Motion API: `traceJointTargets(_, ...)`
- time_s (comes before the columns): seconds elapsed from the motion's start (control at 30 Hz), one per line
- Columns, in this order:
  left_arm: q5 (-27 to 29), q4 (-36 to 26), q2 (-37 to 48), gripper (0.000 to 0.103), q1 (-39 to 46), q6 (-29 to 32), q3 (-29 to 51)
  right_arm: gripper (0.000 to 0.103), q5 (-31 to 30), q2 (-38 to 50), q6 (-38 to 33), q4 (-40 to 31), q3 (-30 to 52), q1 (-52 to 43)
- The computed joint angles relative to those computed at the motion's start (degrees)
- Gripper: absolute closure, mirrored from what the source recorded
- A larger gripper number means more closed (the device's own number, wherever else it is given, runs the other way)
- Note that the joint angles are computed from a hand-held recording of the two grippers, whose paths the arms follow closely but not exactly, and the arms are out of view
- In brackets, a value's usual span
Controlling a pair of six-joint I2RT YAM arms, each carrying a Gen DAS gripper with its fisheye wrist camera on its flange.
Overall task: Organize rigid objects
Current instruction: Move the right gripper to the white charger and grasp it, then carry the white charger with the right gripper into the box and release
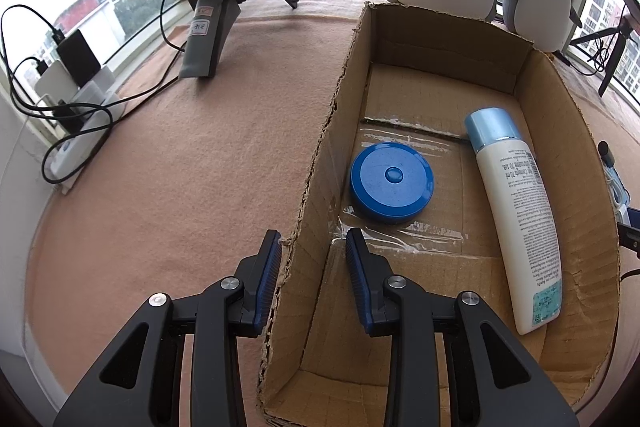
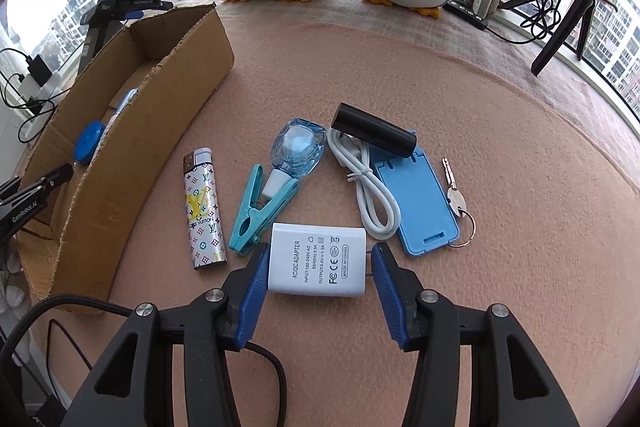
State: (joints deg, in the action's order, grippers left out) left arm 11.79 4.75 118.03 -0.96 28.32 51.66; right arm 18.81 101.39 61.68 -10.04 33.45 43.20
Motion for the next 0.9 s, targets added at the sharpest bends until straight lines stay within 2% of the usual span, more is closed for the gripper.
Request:
traceJointTargets(0.13,0.05,-0.05,-0.06,0.072,-0.01,-0.02,-0.03,0.054,0.59,1.85,-0.58,-1.60,2.02,0.15)
traceJointTargets(0.27,-0.07,0.04,-0.08,0.072,-0.05,0.01,-0.08,0.060,2.12,3.04,-0.71,-2.77,3.48,1.12)
traceJointTargets(0.37,0.01,-0.09,-0.03,0.072,-0.01,-0.07,0.03,0.060,2.15,2.76,-0.74,-2.38,3.11,1.62)
traceJointTargets(0.63,-0.01,0.02,-0.07,0.072,-0.02,0.01,-0.07,0.060,4.42,-1.33,2.21,-4.00,2.09,3.33)
traceJointTargets(0.9,0.07,-0.08,-0.07,0.072,0.02,-0.05,-0.02,0.060,7.75,-5.16,-1.58,-7.65,8.02,3.81)
